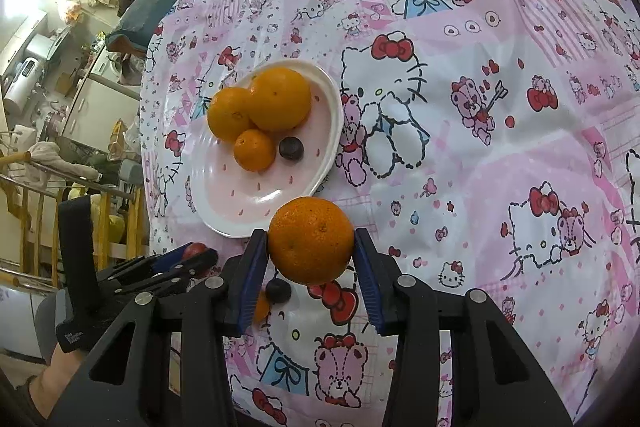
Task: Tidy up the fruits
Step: 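Grasp a mandarin with the right gripper while the left grasps a red tomato, then place the red tomato on the plate with the left gripper while the right places the mandarin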
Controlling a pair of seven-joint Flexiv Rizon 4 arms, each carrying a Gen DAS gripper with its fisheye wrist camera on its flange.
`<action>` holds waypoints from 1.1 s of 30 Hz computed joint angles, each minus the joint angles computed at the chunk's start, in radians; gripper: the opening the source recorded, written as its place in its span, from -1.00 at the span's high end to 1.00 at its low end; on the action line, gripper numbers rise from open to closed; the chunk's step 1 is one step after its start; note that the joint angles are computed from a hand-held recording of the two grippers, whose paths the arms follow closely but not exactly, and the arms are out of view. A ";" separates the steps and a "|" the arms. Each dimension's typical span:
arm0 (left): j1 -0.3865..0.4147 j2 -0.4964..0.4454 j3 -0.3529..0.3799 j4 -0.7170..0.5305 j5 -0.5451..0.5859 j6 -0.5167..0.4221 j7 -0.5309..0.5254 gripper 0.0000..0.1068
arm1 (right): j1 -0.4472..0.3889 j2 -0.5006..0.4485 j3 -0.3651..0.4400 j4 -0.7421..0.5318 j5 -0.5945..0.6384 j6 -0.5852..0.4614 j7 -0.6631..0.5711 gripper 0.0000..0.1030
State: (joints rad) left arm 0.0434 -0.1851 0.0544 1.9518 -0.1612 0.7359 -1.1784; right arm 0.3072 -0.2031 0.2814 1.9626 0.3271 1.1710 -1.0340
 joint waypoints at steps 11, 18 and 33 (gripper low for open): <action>0.032 0.057 0.014 0.053 -0.092 0.097 0.013 0.50 | 0.001 0.013 -0.006 0.004 -0.013 0.042 0.024 0.13; 0.036 0.054 -0.001 0.022 -0.155 0.097 0.044 0.50 | -0.005 0.032 -0.007 0.005 -0.015 0.106 0.012 0.13; 0.028 -0.073 -0.021 -0.169 -0.130 0.000 0.035 0.50 | -0.047 -0.026 0.005 -0.106 0.032 0.099 -0.109 0.13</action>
